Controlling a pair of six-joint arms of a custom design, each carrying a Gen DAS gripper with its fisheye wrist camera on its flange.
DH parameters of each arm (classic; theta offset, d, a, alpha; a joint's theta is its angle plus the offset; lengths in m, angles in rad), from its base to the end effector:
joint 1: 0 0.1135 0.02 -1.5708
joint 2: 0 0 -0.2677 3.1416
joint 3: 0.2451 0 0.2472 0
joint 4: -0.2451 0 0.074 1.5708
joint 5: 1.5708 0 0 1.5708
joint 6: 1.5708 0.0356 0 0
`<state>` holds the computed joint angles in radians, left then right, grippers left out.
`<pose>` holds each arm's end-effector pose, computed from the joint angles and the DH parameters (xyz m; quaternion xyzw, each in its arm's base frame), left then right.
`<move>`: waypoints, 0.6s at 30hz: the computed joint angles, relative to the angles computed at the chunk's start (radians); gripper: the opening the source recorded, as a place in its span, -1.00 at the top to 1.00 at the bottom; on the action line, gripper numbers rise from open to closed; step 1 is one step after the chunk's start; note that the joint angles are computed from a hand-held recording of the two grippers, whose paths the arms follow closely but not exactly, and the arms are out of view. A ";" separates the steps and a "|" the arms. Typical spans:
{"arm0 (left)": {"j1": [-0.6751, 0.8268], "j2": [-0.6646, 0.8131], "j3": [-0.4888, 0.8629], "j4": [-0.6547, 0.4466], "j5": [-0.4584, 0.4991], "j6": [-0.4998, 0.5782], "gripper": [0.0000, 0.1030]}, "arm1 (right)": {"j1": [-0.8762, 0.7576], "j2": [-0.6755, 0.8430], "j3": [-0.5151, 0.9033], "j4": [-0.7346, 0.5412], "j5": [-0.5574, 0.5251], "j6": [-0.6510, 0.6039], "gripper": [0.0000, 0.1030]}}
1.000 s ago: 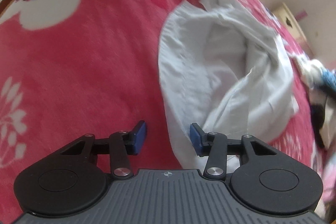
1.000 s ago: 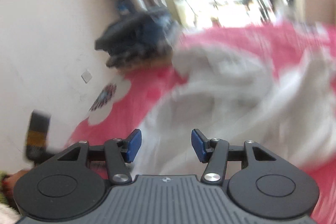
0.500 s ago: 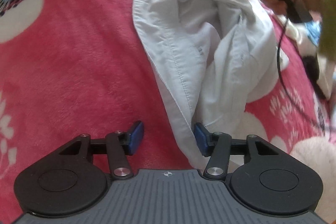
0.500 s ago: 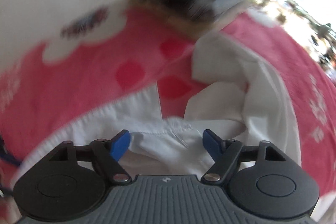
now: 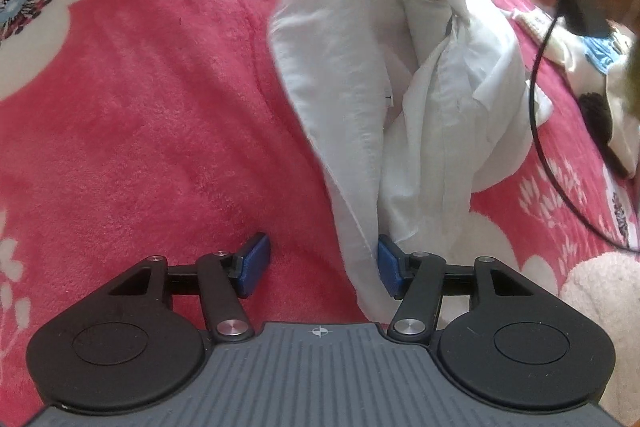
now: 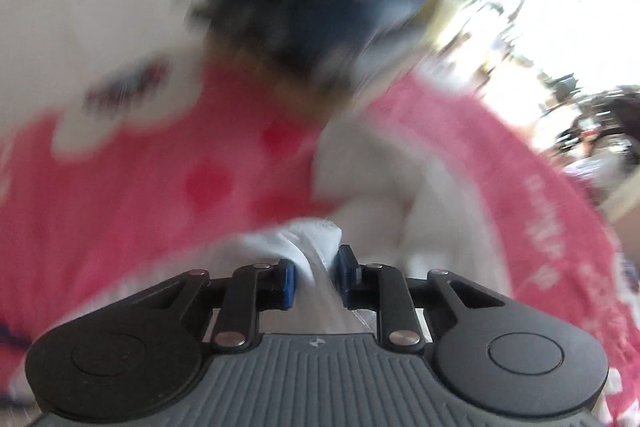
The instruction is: Fold clothes
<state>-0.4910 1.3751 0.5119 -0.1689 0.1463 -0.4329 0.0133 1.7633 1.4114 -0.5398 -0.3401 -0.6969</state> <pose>0.1964 -0.1109 0.1391 0.0474 0.9604 -0.1814 0.2062 0.3844 0.0170 0.2662 -0.3759 0.8517 0.0403 0.3628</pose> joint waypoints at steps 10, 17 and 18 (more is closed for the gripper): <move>-0.125 0.017 0.032 0.019 -0.209 -0.106 -0.11 | -0.188 -0.544 -0.293 0.166 -0.189 0.320 0.72; -0.170 0.028 0.053 0.083 -0.300 -0.104 0.86 | -0.381 -0.721 -0.357 0.140 -0.236 0.390 0.78; -0.167 0.026 0.068 0.075 -0.304 -0.100 0.88 | -0.410 -0.722 -0.356 0.138 -0.236 0.404 0.79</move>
<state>-0.6576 1.4012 0.5804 -0.0941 -0.1575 -0.5328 -0.3964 1.0412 1.0554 -0.4015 -0.5763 -0.2927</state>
